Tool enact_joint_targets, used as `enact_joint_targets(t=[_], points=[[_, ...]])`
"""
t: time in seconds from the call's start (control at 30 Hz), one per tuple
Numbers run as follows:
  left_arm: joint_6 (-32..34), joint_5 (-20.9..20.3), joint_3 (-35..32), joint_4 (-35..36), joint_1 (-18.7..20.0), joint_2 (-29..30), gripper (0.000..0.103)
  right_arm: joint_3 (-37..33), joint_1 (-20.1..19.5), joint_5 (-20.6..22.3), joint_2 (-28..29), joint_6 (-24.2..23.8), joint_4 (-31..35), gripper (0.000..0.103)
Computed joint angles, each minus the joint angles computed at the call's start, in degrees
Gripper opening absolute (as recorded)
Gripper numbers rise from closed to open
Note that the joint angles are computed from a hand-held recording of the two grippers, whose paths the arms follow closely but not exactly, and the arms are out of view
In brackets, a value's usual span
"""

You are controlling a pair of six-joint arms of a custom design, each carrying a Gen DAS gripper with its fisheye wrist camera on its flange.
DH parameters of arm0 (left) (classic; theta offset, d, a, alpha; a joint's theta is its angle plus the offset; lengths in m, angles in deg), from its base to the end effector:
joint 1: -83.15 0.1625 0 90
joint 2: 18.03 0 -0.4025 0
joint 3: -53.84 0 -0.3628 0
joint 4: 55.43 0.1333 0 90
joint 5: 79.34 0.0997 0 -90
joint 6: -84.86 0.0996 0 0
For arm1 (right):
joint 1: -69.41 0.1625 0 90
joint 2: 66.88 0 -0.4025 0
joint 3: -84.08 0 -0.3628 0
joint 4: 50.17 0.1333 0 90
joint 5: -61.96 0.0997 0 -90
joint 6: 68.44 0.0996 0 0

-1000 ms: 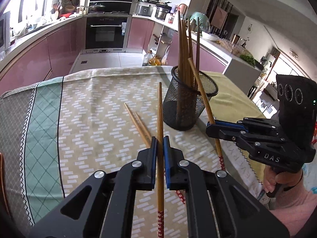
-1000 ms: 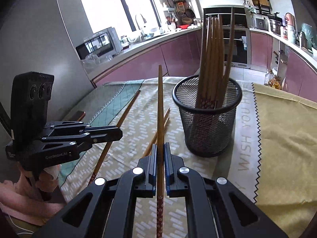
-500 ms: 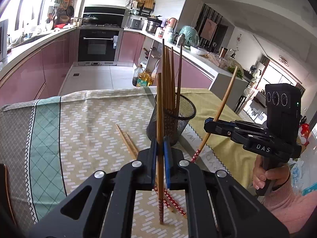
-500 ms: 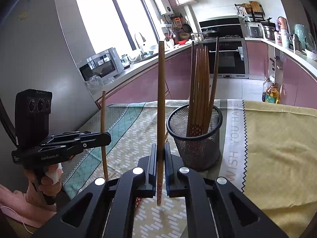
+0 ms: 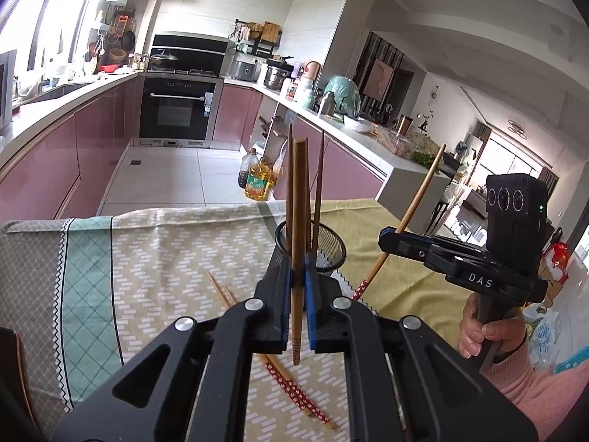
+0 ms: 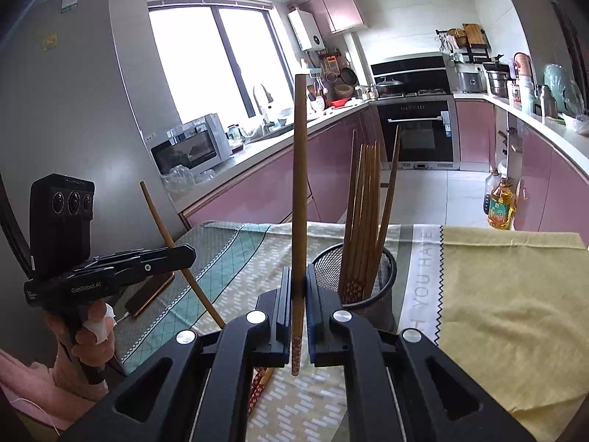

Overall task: Organize utensils
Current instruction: 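Lower both held chopsticks slowly into the black mesh cup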

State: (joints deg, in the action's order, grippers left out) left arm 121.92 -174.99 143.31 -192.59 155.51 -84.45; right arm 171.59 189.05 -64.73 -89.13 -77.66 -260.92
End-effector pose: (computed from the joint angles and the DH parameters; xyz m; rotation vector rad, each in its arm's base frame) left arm -0.0721 -0.6343 0.3396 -1.4273 -2.6896 0.6663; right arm 0.3839 -0.5256 0.0223 0.3958 -2.3560 1.3567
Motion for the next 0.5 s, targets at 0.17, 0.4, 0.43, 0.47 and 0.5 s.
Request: enact_joint_targets(t=[0.17,0.4,0.43,0.47,0.5], points=[[-0.50,-1.16,-0.89,-1.13,-0.90,0.55,0.007,-0.35,0.23,-0.41,-0.52,-1.55,-0.68,0.006],[-1.01,-2.12,-2.72,-2.60,-2.42,2.11,0.007,-1.54,0.48,-0.65,-1.30,-4.21,-1.67,0.006],[-0.99,-2.18,-2.81,-2.95,-2.70,2.23,0.007,-1.63,0.43,-0.57,-1.39,-4.37,-1.83,0.006],[-0.91,-2.12,-2.73,-3.54,-3.01,2.29,0.007,-1.78,0.41,-0.58,-1.49,-4.64,-2.01,0.006],[-0.75,-2.05,-2.65,-4.08,-3.26,2.33,0.007,-1.97,0.45,-0.72,-1.52,-5.04,-2.16,0.006]])
